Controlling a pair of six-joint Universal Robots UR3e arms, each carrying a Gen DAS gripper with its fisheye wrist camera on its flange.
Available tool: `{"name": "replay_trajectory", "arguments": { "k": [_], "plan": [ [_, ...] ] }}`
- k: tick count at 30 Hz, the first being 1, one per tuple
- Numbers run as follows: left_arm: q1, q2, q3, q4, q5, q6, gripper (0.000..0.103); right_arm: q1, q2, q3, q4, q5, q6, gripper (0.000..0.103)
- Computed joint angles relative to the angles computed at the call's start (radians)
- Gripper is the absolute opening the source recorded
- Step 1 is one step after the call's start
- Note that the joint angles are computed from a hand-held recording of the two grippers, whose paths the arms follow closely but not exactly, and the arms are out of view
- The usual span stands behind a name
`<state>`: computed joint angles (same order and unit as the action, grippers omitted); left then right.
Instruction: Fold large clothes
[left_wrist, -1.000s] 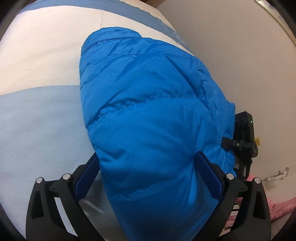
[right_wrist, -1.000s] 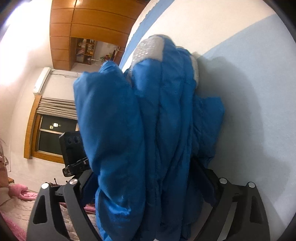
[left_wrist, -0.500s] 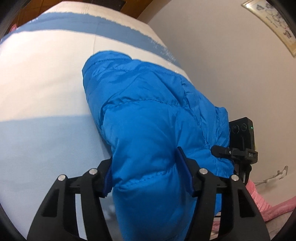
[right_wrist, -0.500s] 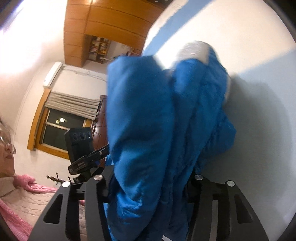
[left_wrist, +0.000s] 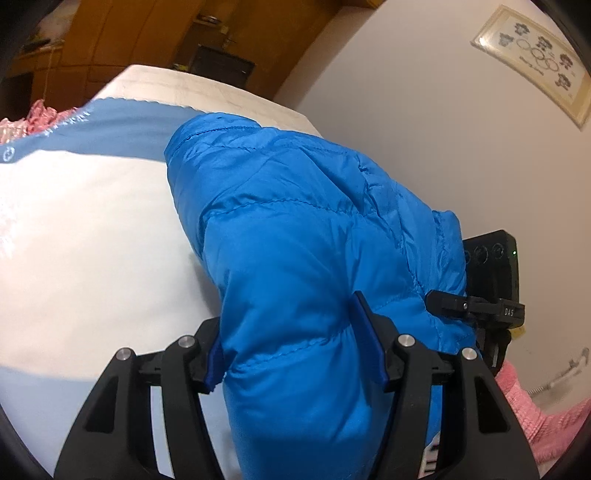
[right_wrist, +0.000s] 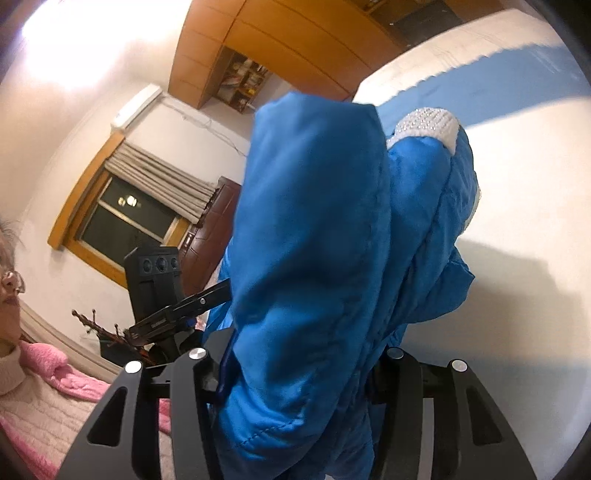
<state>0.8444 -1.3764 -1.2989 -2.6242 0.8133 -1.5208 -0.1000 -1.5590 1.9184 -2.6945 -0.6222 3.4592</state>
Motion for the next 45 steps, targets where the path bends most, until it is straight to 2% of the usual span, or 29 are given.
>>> {"name": "replay_trajectory", "arguments": {
  "k": [6, 7, 9, 12, 16, 18, 21, 24, 27, 34, 36, 38, 41, 45],
  "plan": [
    [-0.125, -0.106, -0.096, 0.407, -0.045, -0.259, 0.058, 0.072, 0.349, -0.379, 0.083, -0.04, -0.035, 0.051],
    [-0.107, -0.136, -0.068, 0.412, -0.038, -0.256, 0.058, 0.075, 0.391, -0.419, 0.09, -0.038, -0.037, 0.051],
    [-0.138, -0.164, -0.108, 0.536, -0.029, -0.327, 0.058, 0.086, 0.492, -0.509, 0.091, -0.036, -0.014, 0.051],
    [-0.147, -0.21, -0.146, 0.645, 0.0, -0.371, 0.06, 0.105, 0.615, -0.626, 0.104, -0.04, 0.04, 0.051],
    [-0.131, -0.229, -0.173, 0.669, 0.017, -0.354, 0.067, 0.098, 0.622, -0.564, 0.056, -0.039, 0.065, 0.052],
    [-0.126, -0.202, -0.197, 0.686, 0.024, -0.355, 0.068, 0.104, 0.604, -0.565, 0.097, -0.067, 0.051, 0.055],
    [-0.153, -0.222, -0.168, 0.725, 0.033, -0.417, 0.069, 0.12, 0.583, -0.62, 0.194, -0.124, 0.042, 0.064],
    [-0.161, -0.234, -0.141, 0.766, 0.055, -0.453, 0.071, 0.128, 0.539, -0.617, 0.244, -0.173, 0.032, 0.066],
    [-0.132, -0.202, -0.149, 0.777, 0.072, -0.424, 0.071, 0.133, 0.439, -0.534, 0.262, -0.23, 0.024, 0.068],
    [-0.009, -0.026, -0.269, 0.716, 0.114, -0.305, 0.073, 0.188, 0.247, -0.429, 0.326, -0.364, 0.027, 0.069],
    [-0.004, -0.009, -0.298, 0.729, 0.119, -0.314, 0.073, 0.216, 0.203, -0.411, 0.363, -0.428, 0.031, 0.069],
    [0.029, 0.03, -0.313, 0.682, 0.129, -0.292, 0.075, 0.231, 0.187, -0.394, 0.379, -0.469, 0.04, 0.069],
    [0.029, 0.067, -0.389, 0.748, 0.133, -0.287, 0.078, 0.22, 0.178, -0.329, 0.365, -0.479, 0.071, 0.068],
    [-0.004, 0.051, -0.421, 0.811, 0.14, -0.336, 0.079, 0.253, 0.247, -0.364, 0.376, -0.551, 0.1, 0.068]
  ]
}}
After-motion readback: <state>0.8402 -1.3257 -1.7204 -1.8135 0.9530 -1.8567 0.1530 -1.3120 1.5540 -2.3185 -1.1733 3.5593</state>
